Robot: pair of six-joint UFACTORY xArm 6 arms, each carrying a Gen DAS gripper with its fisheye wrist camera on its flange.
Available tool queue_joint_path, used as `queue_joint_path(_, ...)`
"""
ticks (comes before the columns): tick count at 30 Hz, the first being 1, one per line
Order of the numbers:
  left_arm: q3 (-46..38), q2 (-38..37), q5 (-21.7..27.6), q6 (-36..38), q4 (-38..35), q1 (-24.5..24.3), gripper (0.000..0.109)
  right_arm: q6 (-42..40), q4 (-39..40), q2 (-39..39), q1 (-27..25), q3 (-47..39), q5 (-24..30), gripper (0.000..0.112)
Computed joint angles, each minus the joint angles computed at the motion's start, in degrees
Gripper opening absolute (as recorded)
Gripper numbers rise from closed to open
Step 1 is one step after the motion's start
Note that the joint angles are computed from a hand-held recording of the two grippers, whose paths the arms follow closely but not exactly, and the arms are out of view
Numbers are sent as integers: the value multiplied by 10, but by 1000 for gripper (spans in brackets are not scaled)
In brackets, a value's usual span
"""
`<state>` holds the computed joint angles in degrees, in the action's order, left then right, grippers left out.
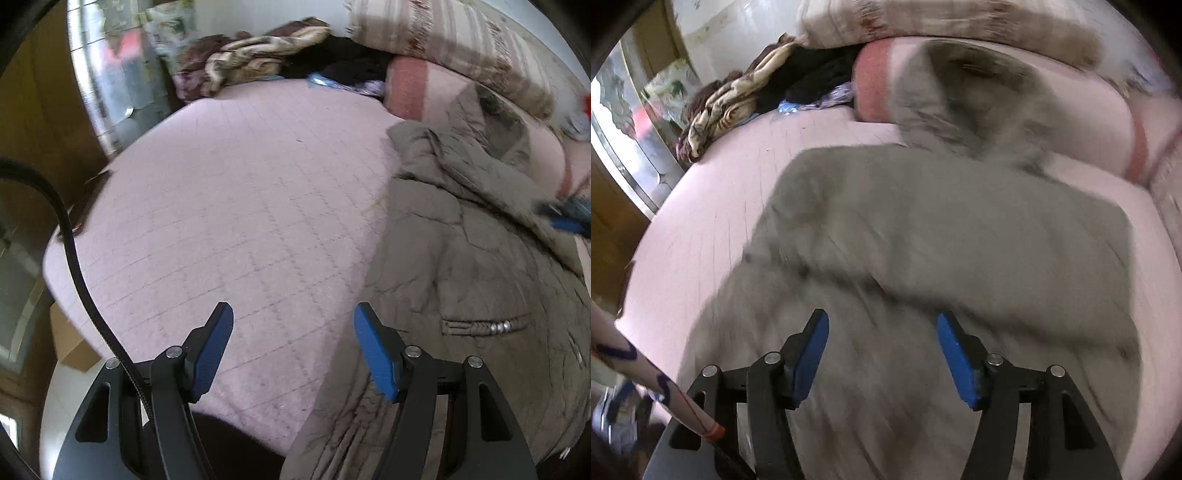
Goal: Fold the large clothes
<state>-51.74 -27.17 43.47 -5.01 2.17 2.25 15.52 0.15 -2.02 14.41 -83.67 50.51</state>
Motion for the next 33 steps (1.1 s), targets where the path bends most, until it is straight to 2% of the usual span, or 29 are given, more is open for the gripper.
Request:
queue_joint_path(3, -13, 22, 4, 77, -78, 8, 67, 10, 10, -141, -61, 144, -8, 79)
queue_joint_path(5, -27, 42, 16, 132, -143, 14, 68, 31, -5, -239, -130, 234, 4, 82)
queue_joint_path(8, -47, 72, 50, 177, -211, 16, 72, 30, -20, -324, -210, 312, 45, 82)
queue_joint_path(9, -59, 89, 79, 201, -251, 21, 72, 7, 4, -352, -239, 340, 61, 82)
queue_joint_path(11, -63, 105, 105, 214, -292, 24, 73, -27, 41, -380, -264, 371, 76, 82)
queue_joint_path(14, -39, 83, 74, 189, -263, 0, 73, -47, 58, -420, -265, 423, 79, 78)
queue_joint_path(15, -37, 77, 79, 180, -256, -12, 71, -53, 73, -422, -263, 432, 78, 53)
queue_joint_path(16, -33, 73, 75, 165, -242, -22, 70, -66, 112, -421, -268, 442, 80, 34)
queue_joint_path(17, -28, 68, 68, 146, -219, -36, 70, -69, 127, -421, -275, 448, 78, 32)
queue_joint_path(18, -26, 65, 62, 124, -190, -52, 69, -62, 127, -423, -276, 451, 70, 22)
queue_joint_path(19, -26, 64, 59, 105, -169, -64, 69, -73, 145, -418, -287, 447, 66, 18)
queue_joint_path(24, -25, 59, 54, 44, -116, -100, 69, -80, 154, -398, -318, 433, 61, 18)
queue_joint_path(25, -24, 58, 52, 30, -95, -105, 69, -70, 141, -395, -311, 433, 56, 23)
queue_joint_path(27, -27, 55, 56, 25, -74, -104, 69, -37, 93, -402, -293, 436, 44, 27)
queue_joint_path(29, -25, 39, 59, 18, -47, -98, 61, 6, 28, -430, -268, 441, 41, 30)
queue_joint_path(33, -27, -17, 91, 21, -19, -59, 60, 58, -77, -505, -213, 435, 58, 32)
